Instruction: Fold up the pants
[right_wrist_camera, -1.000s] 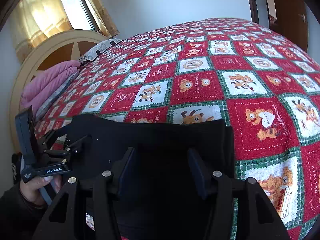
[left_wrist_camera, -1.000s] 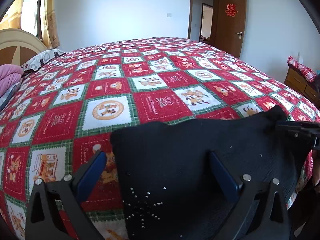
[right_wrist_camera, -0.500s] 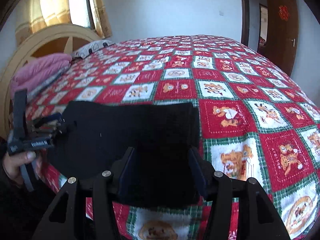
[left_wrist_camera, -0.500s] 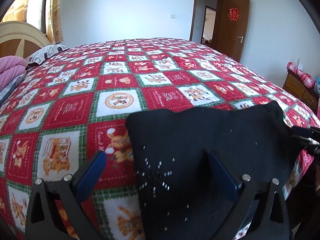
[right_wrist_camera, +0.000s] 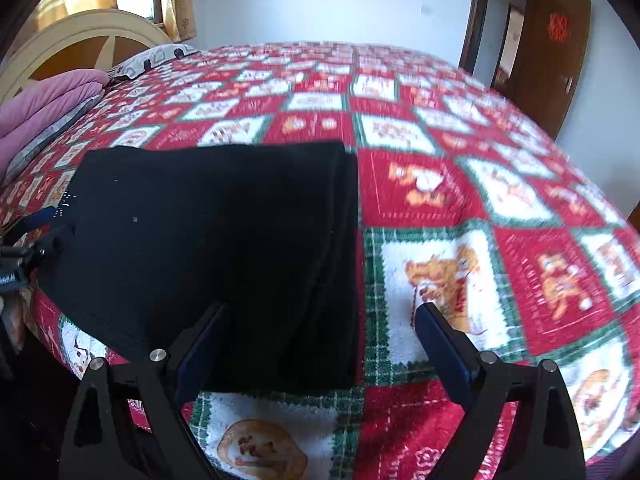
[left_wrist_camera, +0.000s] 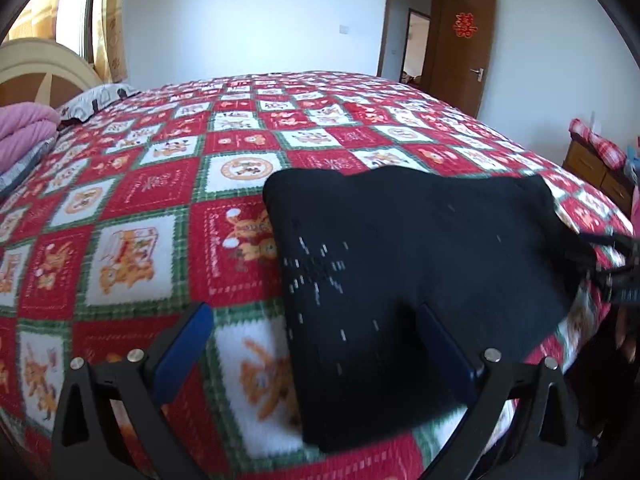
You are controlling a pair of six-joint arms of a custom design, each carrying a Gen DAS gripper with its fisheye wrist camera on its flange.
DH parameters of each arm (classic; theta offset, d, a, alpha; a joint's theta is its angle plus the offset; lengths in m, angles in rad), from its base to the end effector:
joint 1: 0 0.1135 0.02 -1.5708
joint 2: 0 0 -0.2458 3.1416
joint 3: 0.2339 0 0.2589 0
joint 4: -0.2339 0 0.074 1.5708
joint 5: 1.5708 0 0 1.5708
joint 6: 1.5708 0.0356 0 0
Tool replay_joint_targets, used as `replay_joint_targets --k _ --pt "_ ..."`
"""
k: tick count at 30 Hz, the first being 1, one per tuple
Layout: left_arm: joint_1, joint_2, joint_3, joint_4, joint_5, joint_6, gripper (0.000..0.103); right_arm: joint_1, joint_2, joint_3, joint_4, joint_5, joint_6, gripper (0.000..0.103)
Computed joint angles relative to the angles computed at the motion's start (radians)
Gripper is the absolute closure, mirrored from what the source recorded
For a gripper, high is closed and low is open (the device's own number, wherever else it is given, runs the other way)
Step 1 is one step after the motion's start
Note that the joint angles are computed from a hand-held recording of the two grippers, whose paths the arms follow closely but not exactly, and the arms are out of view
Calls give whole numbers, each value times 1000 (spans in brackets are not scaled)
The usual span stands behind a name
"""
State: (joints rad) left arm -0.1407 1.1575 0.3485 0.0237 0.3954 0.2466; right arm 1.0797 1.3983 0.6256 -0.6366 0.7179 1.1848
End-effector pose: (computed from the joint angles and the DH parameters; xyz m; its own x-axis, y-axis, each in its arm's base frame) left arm 0.2101 -0.0436 0.1222 -0.5814 0.3099 -0.7523 0.5579 0.8248 -0.0915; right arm 0.1226 0.1796 0.1233 -0.7443 0.0878 -0.6620 0.2000 0.9751 -0.0955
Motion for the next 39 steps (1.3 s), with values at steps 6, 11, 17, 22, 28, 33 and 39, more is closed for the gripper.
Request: replay_joint_targets --k 6,11,17,22,28,33,39 --pt "36 17 -22 21 -5 37 0 96 -29 126 -105 198 -43 10" --pt "42 46 -16 36 1 33 0 -140 -125 -20 361 -65 -392 12" --pt "45 53 -4 29 2 28 0 -377 -138 -150 443 -266 -286 13" --pt "33 61 24 23 10 11 0 -241 -308 -200 336 -102 -203 13" --pt "11 120 60 50 16 -13 0 -260 -369 -246 371 -151 -183 13" --pt "9 211 98 98 55 -48 0 -285 -278 -266 472 -229 -206 13" --pt "-13 245 108 141 40 -61 0 -255 -223 -256 512 -211 -214 14"
